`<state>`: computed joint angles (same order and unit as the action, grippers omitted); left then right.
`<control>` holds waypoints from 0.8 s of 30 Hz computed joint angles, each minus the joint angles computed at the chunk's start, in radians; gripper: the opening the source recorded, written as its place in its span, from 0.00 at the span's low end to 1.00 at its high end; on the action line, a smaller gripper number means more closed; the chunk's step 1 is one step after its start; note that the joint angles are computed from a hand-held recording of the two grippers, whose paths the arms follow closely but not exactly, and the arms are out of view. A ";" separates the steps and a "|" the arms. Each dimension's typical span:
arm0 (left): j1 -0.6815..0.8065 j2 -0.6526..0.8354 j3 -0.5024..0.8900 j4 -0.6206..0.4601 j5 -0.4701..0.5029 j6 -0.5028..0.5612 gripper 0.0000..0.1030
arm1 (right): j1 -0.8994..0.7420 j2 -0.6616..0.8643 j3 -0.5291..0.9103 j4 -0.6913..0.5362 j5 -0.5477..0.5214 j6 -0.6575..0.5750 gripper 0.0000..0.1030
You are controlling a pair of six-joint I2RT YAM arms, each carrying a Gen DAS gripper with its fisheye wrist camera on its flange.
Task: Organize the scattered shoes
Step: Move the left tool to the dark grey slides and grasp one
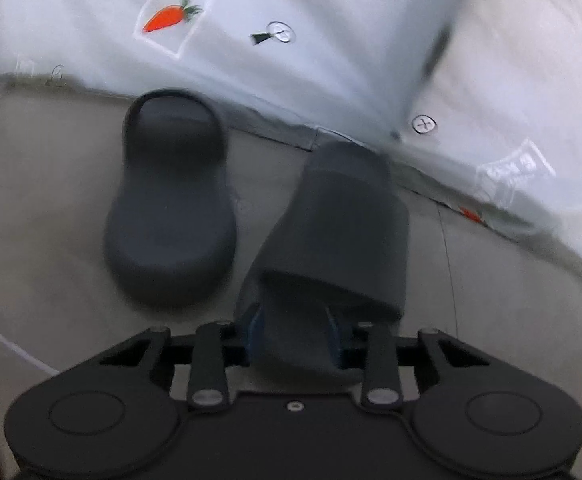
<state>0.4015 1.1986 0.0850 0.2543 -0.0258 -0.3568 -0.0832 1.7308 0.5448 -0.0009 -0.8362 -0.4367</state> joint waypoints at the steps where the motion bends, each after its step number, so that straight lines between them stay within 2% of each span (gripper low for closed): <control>1: -0.006 0.015 0.003 0.006 0.015 -0.002 0.18 | -0.004 0.012 0.015 -0.006 -0.008 0.017 0.92; 8: -0.363 0.113 0.012 0.099 -0.128 -0.199 0.18 | 0.013 0.057 0.058 -0.013 -0.013 0.012 0.92; 12: -0.466 0.243 0.062 0.192 -0.149 -0.261 0.18 | -0.004 0.058 0.064 -0.039 -0.035 -0.036 0.92; 16: -0.534 0.352 0.181 0.193 -0.132 -0.323 0.20 | -0.045 0.067 0.070 -0.079 -0.053 -0.079 0.92; 17: -0.550 0.342 0.200 0.185 -0.105 -0.312 0.20 | -0.059 0.071 0.072 -0.089 -0.056 -0.093 0.92; 19: -0.602 0.291 0.212 0.168 -0.111 -0.294 0.28 | -0.084 0.079 0.079 -0.107 -0.060 -0.110 0.92; 21: -0.680 0.171 0.197 0.121 -0.196 -0.234 0.40 | -0.104 0.083 0.083 -0.114 -0.062 -0.119 0.92; 23: -0.707 0.092 0.177 0.083 -0.243 -0.193 0.41 | -0.123 0.088 0.086 -0.117 -0.064 -0.126 0.92; 24: -0.703 0.009 0.156 0.037 -0.261 -0.155 0.47 | -0.135 0.090 0.087 -0.113 -0.066 -0.128 0.92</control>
